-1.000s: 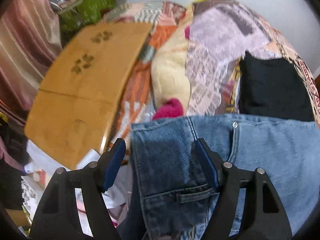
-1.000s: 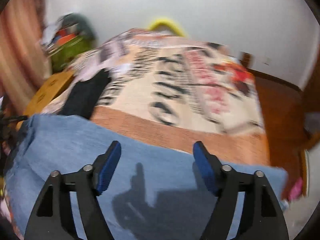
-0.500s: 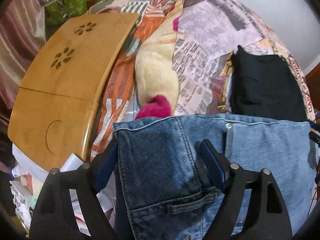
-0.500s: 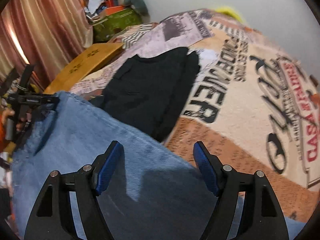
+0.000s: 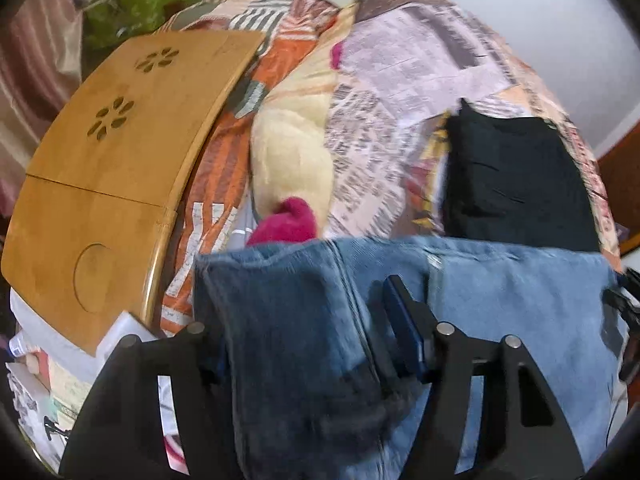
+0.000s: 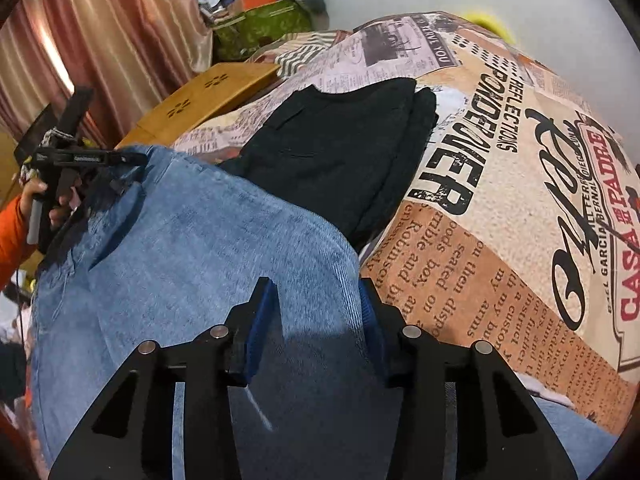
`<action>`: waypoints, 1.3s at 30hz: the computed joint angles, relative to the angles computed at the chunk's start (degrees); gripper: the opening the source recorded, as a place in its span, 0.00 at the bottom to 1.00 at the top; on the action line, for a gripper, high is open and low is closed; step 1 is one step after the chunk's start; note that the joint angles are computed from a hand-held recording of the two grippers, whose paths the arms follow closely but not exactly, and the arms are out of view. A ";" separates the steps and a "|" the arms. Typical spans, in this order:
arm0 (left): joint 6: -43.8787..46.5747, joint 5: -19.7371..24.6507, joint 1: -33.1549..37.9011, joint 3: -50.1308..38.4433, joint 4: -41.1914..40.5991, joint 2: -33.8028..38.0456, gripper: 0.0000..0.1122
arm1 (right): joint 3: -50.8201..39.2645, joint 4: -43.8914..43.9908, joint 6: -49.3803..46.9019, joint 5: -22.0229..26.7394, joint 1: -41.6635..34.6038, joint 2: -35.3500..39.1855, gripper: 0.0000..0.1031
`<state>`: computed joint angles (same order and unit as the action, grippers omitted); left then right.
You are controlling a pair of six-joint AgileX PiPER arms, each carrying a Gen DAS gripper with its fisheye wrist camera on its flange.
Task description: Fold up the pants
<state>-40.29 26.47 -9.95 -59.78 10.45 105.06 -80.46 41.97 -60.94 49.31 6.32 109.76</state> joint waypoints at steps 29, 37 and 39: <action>-15.76 9.89 -12.33 1.46 14.99 -21.35 0.28 | 11.57 10.03 -7.55 -10.44 -1.25 -14.08 0.10; -25.63 23.07 -24.77 3.34 20.90 -29.19 0.25 | 19.13 13.61 -10.48 -6.17 -4.34 -22.72 0.10; -28.80 26.19 -28.42 4.15 22.04 -30.97 0.24 | 20.96 13.58 -11.23 -5.06 -5.03 -24.98 0.10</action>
